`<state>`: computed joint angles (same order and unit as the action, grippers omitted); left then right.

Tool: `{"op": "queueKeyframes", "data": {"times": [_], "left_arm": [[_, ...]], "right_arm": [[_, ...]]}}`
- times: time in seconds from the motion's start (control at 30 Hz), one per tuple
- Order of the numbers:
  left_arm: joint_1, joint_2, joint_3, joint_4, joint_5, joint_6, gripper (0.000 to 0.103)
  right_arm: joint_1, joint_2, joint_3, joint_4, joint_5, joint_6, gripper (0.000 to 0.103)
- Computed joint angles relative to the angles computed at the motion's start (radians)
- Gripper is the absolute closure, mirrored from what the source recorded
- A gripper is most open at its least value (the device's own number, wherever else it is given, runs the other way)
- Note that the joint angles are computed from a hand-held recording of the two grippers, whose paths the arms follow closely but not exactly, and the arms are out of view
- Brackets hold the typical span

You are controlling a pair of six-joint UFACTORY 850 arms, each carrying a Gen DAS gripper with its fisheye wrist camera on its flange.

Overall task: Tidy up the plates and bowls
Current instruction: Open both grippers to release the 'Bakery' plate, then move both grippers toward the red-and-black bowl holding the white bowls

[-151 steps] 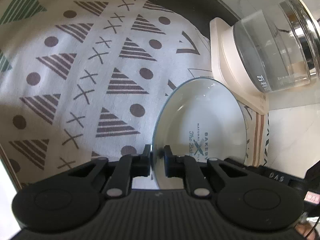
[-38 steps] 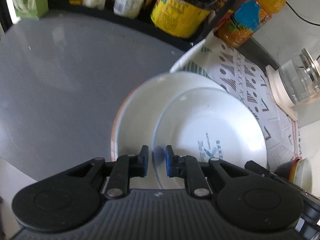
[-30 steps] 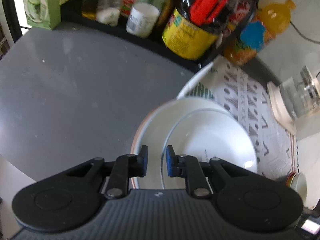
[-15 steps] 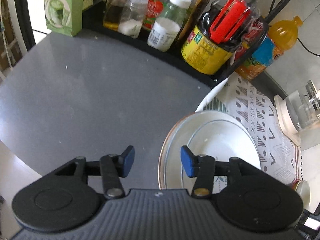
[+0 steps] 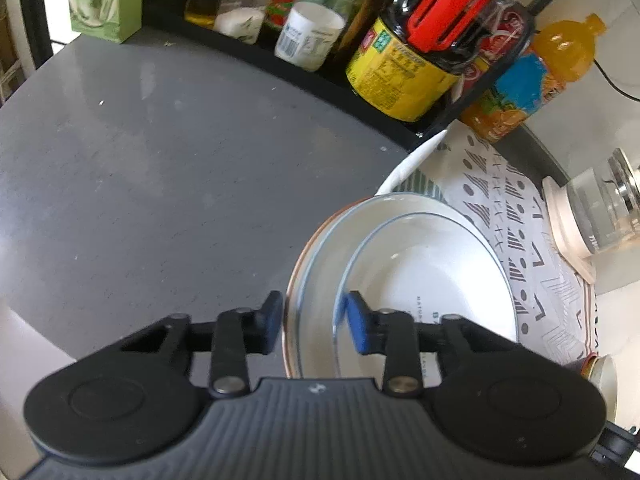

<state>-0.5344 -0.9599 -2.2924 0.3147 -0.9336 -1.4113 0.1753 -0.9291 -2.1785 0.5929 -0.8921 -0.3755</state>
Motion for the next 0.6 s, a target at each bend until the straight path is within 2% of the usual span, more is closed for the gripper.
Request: {"op": "queueKeyframes", "data": {"times": [0.17, 0.3, 0.43, 0.5, 0.6], "left_arm": [[0.004, 0.002, 0.001, -0.008, -0.001, -0.003, 0.074], [0.008, -0.023, -0.056, -0.03, -0.058, 0.049, 0.073], [0.002, -0.035, -0.103, -0.017, -0.089, 0.078, 0.066], [-0.003, -0.056, -0.153, -0.008, -0.123, 0.09, 0.058], [-0.01, -0.087, -0.229, 0.007, -0.155, 0.106, 0.049]], "right_arm": [[0.006, 0.002, -0.001, -0.011, 0.002, 0.0, 0.078], [0.006, 0.009, -0.008, 0.003, -0.01, -0.019, 0.073], [-0.003, 0.027, -0.003, 0.045, -0.024, -0.059, 0.068], [-0.006, 0.045, 0.01, 0.057, -0.014, -0.078, 0.058], [-0.013, 0.072, 0.03, 0.081, 0.002, -0.104, 0.053]]}}
